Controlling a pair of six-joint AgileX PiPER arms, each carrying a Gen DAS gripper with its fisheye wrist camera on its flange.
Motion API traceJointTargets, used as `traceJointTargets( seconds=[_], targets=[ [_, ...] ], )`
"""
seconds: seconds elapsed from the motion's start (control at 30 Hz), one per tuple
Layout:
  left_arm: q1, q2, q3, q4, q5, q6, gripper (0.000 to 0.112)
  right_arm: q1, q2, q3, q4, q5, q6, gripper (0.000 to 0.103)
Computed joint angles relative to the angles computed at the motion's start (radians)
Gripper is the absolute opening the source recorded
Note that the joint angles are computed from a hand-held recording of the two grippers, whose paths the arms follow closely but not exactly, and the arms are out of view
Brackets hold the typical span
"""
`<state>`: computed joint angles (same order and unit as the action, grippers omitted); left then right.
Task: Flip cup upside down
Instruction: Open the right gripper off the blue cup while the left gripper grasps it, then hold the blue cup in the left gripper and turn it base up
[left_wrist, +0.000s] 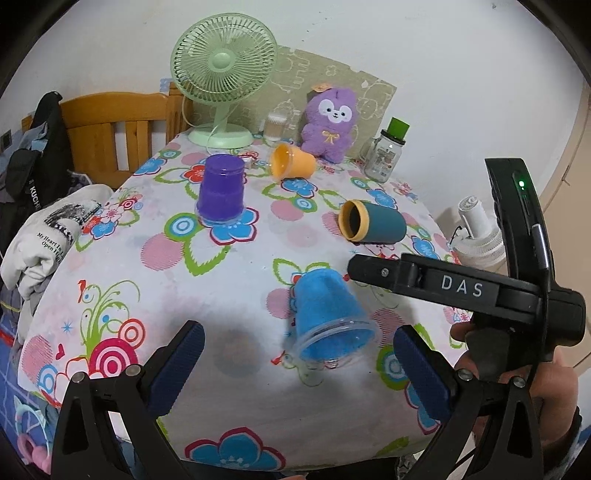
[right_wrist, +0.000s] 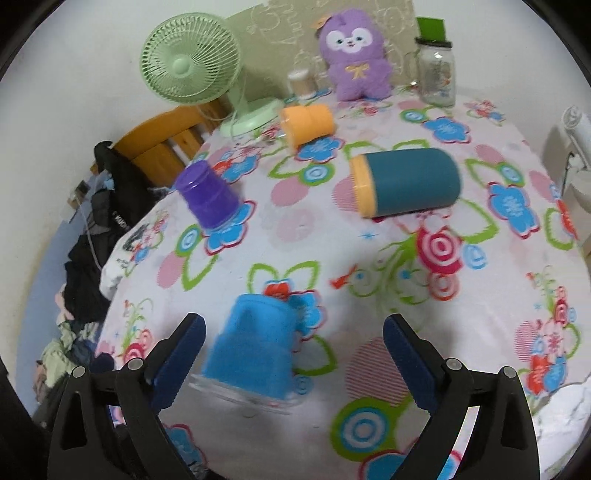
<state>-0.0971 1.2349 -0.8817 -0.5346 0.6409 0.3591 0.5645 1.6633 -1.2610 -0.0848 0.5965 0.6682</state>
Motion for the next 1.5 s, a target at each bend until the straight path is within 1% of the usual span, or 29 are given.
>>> traceJointTargets(
  seconds=[0.07, 0.13, 0.27, 0.33, 0.4, 0.5, 0.57, 0.6, 0.7, 0.87, 1.07, 1.23, 1.3, 1.33, 1.5],
  targets=[
    [-0.009, 0.01, -0.022, 0.012, 0.007, -0.015, 0.103, -0.018, -0.024, 0.035, -0.028, -0.01, 0.029, 0.098],
    [-0.021, 0.023, -0.054, 0.035, 0.009, -0.048, 0.103, -0.052, -0.049, 0.078, 0.002, -0.034, 0.013, 0.098],
    [-0.043, 0.09, -0.144, 0.058, 0.016, -0.06, 0.103, -0.086, -0.087, 0.144, -0.041, -0.044, 0.067, 0.098],
    [-0.072, 0.134, -0.197, 0.126, 0.017, -0.114, 0.103, -0.11, -0.104, 0.181, -0.013, -0.061, 0.043, 0.098],
    [-0.097, 0.178, -0.244, 0.17, 0.022, -0.153, 0.103, -0.12, -0.112, 0.204, -0.02, -0.066, 0.046, 0.098],
    [-0.127, 0.249, -0.317, 0.223, 0.058, -0.201, 0.103, -0.134, -0.123, 0.237, -0.018, -0.075, 0.046, 0.098],
    [-0.174, 0.31, -0.383, 0.347, 0.104, -0.312, 0.103, -0.142, -0.13, 0.257, -0.015, -0.083, 0.046, 0.098],
    [-0.188, 0.33, -0.399, 0.377, 0.115, -0.337, 0.103, -0.147, -0.133, 0.264, -0.008, -0.087, 0.039, 0.098],
    [-0.206, 0.377, -0.425, 0.391, 0.135, -0.352, 0.103, -0.174, -0.145, 0.29, 0.034, -0.099, -0.017, 0.098],
    [-0.237, 0.463, -0.493, 0.447, 0.186, -0.403, 0.103, -0.233, -0.177, 0.336, 0.049, -0.11, -0.028, 0.098],
    [-0.242, 0.558, -0.582, 0.449, 0.256, -0.407, 0.103, -0.254, -0.186, 0.349, 0.069, -0.114, -0.059, 0.098],
    [-0.237, 0.62, -0.643, 0.422, 0.3, -0.394, 0.102, -0.24, -0.168, 0.343, 0.087, -0.111, -0.087, 0.098],
    [-0.234, 0.649, -0.673, 0.415, 0.33, -0.39, 0.096, -0.232, -0.164, 0.342, 0.085, -0.112, -0.08, 0.098],
    [-0.231, 0.664, -0.687, 0.408, 0.345, -0.386, 0.092, -0.231, -0.162, 0.342, 0.085, -0.113, -0.081, 0.098],
    [-0.224, 0.707, -0.727, 0.389, 0.379, -0.374, 0.089, -0.23, -0.165, 0.346, 0.076, -0.112, -0.066, 0.098]
  ],
)
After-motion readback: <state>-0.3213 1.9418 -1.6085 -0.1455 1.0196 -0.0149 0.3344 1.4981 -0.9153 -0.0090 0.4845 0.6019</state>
